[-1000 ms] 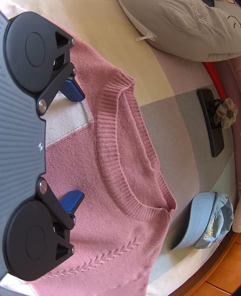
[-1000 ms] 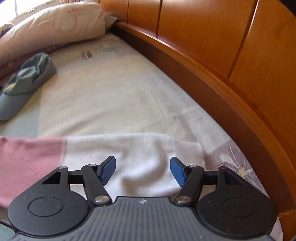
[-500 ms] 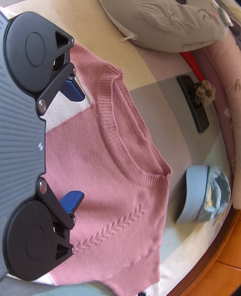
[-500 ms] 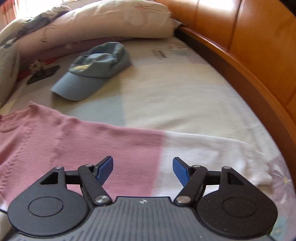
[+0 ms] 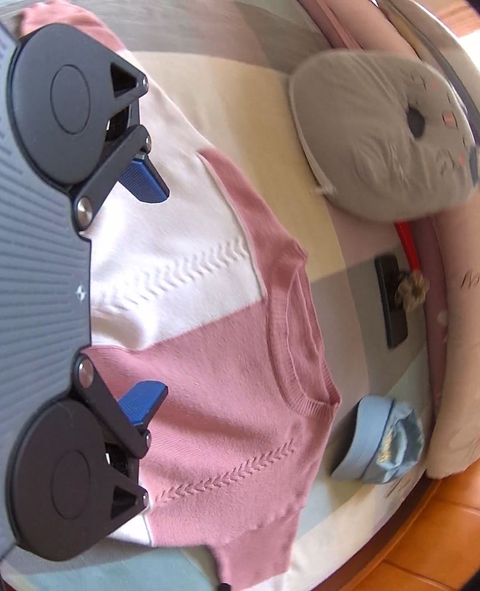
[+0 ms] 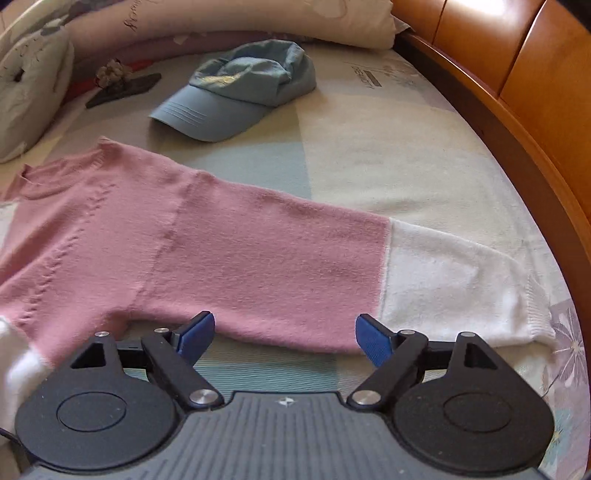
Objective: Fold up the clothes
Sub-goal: 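Pull both grippers back from the flattened sweater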
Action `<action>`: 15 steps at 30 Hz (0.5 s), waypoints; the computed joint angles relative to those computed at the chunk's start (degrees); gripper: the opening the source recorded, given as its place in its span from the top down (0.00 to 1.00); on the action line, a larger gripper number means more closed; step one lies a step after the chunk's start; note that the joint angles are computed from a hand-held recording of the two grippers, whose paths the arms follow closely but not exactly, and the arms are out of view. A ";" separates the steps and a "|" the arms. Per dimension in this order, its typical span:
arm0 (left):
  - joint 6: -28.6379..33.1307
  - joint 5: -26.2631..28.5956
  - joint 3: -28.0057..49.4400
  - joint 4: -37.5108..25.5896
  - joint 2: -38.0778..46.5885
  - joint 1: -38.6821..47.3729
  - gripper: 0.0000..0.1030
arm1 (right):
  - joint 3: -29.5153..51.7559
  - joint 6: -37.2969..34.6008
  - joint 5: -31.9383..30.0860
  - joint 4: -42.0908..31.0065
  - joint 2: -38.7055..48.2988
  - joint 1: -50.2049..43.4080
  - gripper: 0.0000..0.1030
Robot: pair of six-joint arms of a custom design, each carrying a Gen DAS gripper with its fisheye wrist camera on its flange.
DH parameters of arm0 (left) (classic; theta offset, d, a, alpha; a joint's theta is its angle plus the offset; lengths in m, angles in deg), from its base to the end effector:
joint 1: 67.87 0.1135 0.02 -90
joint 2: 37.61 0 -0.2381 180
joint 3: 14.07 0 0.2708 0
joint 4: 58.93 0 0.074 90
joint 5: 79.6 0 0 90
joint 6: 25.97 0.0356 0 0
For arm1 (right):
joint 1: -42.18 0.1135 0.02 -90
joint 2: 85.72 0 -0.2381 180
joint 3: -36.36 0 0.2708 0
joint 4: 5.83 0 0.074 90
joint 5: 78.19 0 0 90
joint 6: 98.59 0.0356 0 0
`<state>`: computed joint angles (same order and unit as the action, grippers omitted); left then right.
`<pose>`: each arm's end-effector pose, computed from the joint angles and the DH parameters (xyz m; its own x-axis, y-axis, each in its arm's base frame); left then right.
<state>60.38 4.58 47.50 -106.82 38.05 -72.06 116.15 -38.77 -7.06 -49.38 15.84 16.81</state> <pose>0.2746 -0.0165 0.1817 -0.8802 0.0010 -0.4745 -0.0309 0.9978 0.0594 0.3340 -0.1456 0.1485 -0.8522 -0.1224 -0.5087 -0.1677 0.9848 0.0441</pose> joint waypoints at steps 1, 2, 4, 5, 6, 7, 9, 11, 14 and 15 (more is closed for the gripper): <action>0.05 0.26 -0.71 -1.11 -1.97 0.77 0.01 | -0.75 0.43 -1.86 -2.25 -1.78 0.45 0.15; 0.16 0.38 -1.73 -1.95 -3.95 1.49 0.01 | -2.02 0.91 -3.29 -3.56 -3.36 1.46 0.15; 0.18 0.75 -4.13 -2.94 -7.32 2.95 0.01 | -4.67 2.05 -5.99 -5.62 -6.35 3.89 0.15; -0.03 1.32 -5.46 -3.01 -8.79 3.59 0.01 | -6.69 2.63 -6.83 -5.46 -8.06 5.52 0.15; -0.26 2.50 -7.30 -2.68 -10.46 4.32 0.01 | -9.53 3.26 -7.83 -4.53 -10.39 7.54 0.15; -0.13 3.80 -9.21 -1.85 -11.81 5.05 0.01 | -11.99 3.82 -8.85 -3.47 -12.37 9.60 0.15; 0.77 6.48 -12.94 0.81 -13.69 6.56 0.01 | -16.78 5.24 -10.07 -0.55 -15.95 14.14 0.15; 2.07 9.55 -16.53 5.01 -14.15 8.12 0.01 | -20.91 6.85 -9.85 2.89 -18.31 18.84 0.15; 2.65 14.24 -19.05 10.54 -11.18 10.20 0.01 | -25.31 9.91 -6.24 6.45 -19.92 24.29 0.15; 3.05 16.51 -19.40 11.89 -9.56 11.18 0.01 | -26.27 10.38 -4.88 6.44 -20.19 25.42 0.15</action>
